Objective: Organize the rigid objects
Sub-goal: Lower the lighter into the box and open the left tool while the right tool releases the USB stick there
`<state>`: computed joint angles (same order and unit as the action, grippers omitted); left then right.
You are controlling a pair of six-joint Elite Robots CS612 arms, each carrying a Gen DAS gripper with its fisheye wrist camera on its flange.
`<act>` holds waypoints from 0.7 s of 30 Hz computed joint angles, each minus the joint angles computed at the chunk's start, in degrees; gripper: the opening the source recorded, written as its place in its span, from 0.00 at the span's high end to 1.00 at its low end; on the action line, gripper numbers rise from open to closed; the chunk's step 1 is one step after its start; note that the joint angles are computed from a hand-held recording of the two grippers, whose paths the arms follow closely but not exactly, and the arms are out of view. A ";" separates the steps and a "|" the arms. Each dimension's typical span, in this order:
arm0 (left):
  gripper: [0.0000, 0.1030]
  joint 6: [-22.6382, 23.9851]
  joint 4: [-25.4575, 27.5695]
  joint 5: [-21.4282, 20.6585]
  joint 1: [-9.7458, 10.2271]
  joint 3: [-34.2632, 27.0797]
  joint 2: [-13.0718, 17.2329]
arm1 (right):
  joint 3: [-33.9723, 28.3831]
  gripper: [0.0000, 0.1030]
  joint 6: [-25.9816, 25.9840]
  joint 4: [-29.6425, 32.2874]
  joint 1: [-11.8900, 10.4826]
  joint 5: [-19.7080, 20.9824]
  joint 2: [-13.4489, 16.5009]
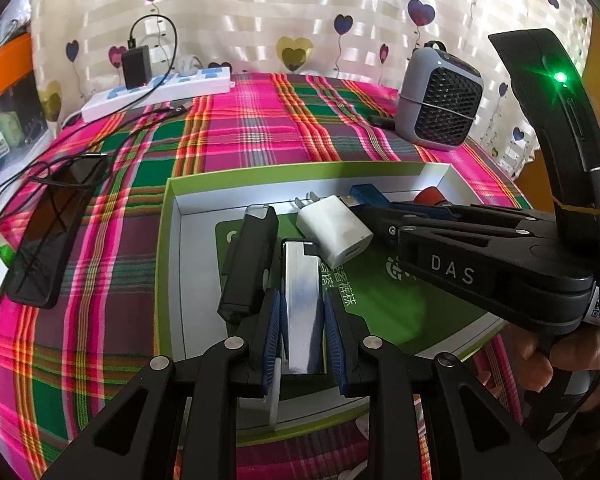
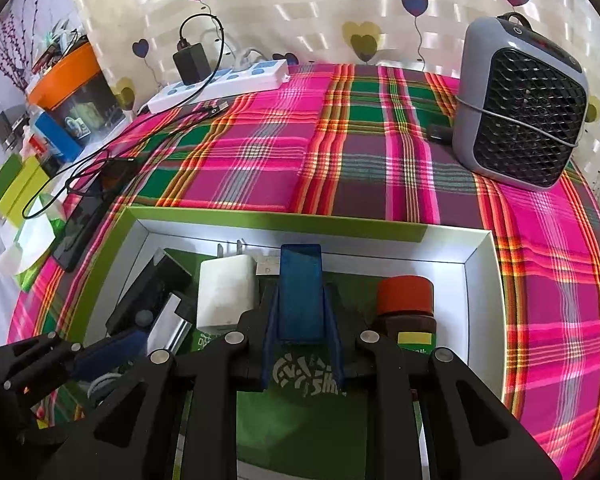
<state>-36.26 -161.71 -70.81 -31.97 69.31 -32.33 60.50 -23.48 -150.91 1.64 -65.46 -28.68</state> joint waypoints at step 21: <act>0.77 0.60 1.34 0.93 -0.19 -0.26 -0.06 | 0.12 0.70 0.33 -0.57 0.13 -0.84 0.00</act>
<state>-35.66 -160.37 -69.88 -32.17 69.05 -32.39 60.62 -23.15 -151.49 1.76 -66.29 -28.69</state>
